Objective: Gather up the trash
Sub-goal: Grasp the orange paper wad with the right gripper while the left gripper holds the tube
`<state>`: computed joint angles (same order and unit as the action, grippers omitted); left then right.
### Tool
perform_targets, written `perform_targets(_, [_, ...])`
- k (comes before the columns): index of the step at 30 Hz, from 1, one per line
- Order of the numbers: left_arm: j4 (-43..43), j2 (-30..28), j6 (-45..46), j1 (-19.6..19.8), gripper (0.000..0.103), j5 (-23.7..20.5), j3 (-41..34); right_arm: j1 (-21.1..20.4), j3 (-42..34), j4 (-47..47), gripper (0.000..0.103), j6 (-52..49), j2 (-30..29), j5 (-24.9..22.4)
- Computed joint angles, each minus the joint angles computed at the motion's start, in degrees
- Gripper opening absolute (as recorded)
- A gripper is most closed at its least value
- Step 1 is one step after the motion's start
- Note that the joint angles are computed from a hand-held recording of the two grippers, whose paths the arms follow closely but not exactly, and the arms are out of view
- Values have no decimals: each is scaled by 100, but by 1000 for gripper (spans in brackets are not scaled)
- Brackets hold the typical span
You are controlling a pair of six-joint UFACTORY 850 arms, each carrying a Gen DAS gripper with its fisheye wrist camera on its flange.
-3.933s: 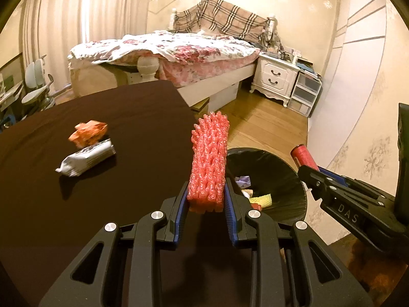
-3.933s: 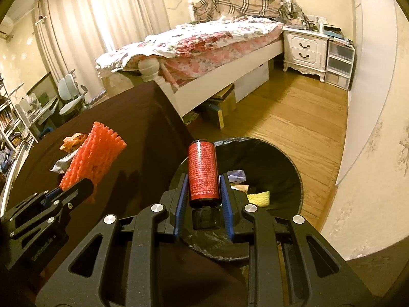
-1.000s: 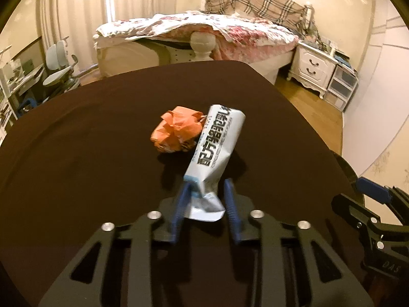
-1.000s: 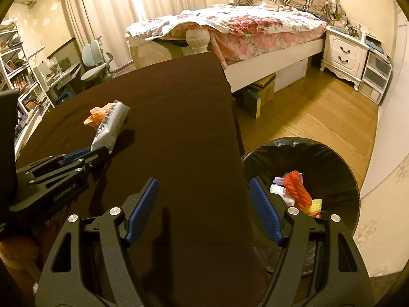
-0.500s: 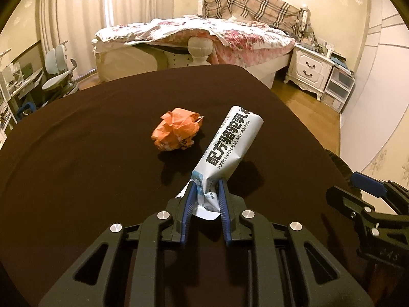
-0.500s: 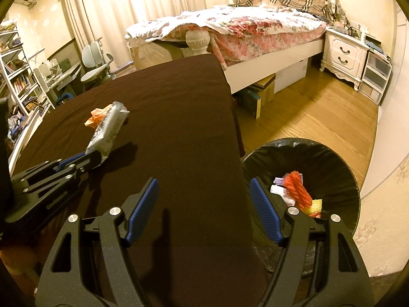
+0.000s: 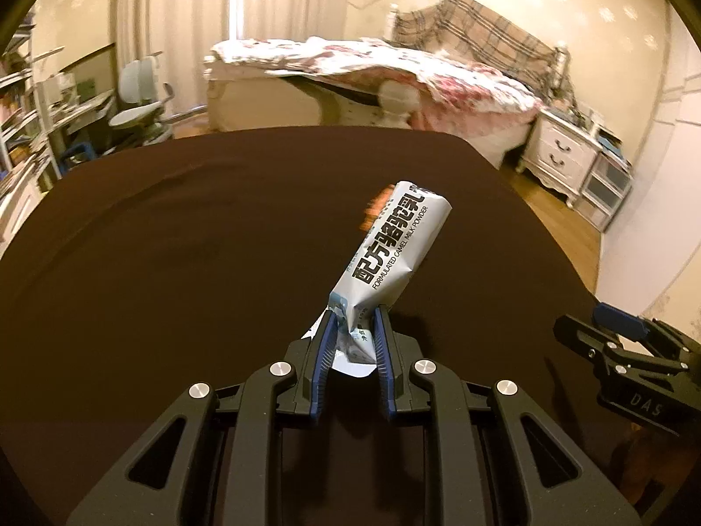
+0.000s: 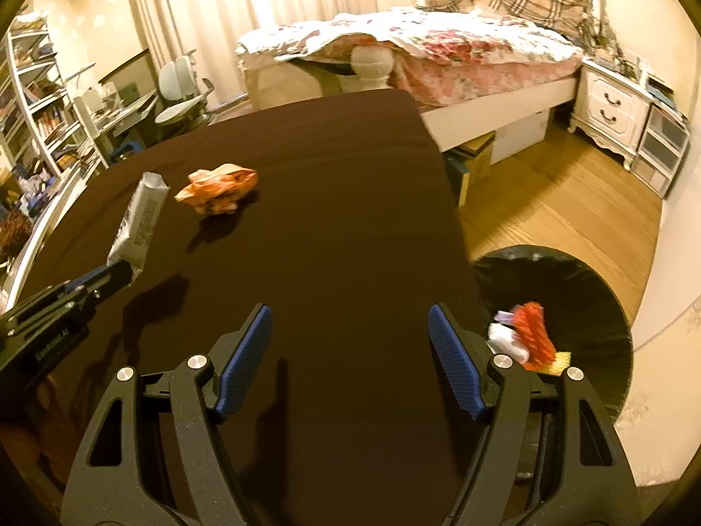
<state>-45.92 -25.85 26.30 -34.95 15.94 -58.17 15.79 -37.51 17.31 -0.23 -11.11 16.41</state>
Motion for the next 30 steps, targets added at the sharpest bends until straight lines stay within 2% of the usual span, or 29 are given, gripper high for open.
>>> perform_targets(9, [-748, 10, 464, 283, 21, 197, 53, 366, -689, -150, 72, 68, -558, -287])
perform_targets(18, [-1233, -97, 661, 597, 21, 179, -62, 528, -1543, 639, 72, -750, -1175, -584])
perform_targets(26, [-1079, -76, 379, 720, 21, 153, -29, 554, -2298, 2500, 72, -2486, -1695, -698])
perform_targets(30, [-1087, -113, 370, 736, 21, 118, -56, 576, -2501, 3044, 72, -2974, -1836, -710])
